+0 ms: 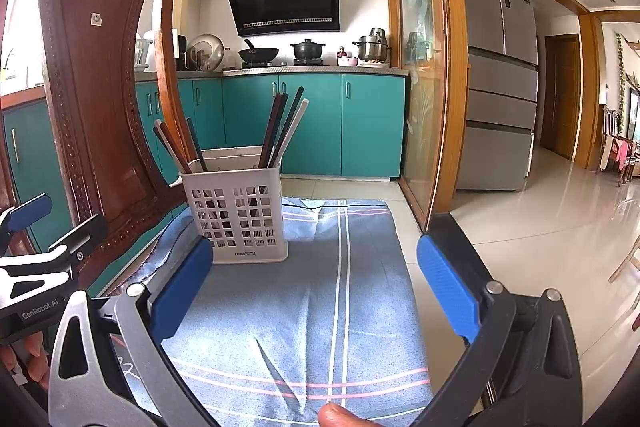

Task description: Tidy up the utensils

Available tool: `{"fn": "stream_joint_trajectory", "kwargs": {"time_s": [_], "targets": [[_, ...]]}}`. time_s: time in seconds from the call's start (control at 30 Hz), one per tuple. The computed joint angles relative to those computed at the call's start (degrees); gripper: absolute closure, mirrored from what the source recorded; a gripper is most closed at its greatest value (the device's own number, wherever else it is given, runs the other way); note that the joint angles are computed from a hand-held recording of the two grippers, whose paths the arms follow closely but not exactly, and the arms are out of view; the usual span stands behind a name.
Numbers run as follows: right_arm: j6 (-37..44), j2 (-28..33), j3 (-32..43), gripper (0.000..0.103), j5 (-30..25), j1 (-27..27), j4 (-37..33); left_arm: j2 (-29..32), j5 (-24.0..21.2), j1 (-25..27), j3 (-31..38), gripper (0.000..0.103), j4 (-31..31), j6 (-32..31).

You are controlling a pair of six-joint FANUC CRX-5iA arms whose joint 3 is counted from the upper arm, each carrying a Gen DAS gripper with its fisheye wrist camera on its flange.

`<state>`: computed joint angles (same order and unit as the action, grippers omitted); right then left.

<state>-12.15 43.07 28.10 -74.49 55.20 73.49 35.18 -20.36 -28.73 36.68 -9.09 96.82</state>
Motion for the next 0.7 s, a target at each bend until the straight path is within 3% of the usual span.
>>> {"fn": "stream_joint_trajectory", "kwargs": {"time_s": [0.7], "targets": [[0.14, 0.02, -0.18, 0.003, 0.06, -0.07, -0.1, 0.5, -1.22, -0.42, 1.14, 0.003, -1.62, 1.33]]}}
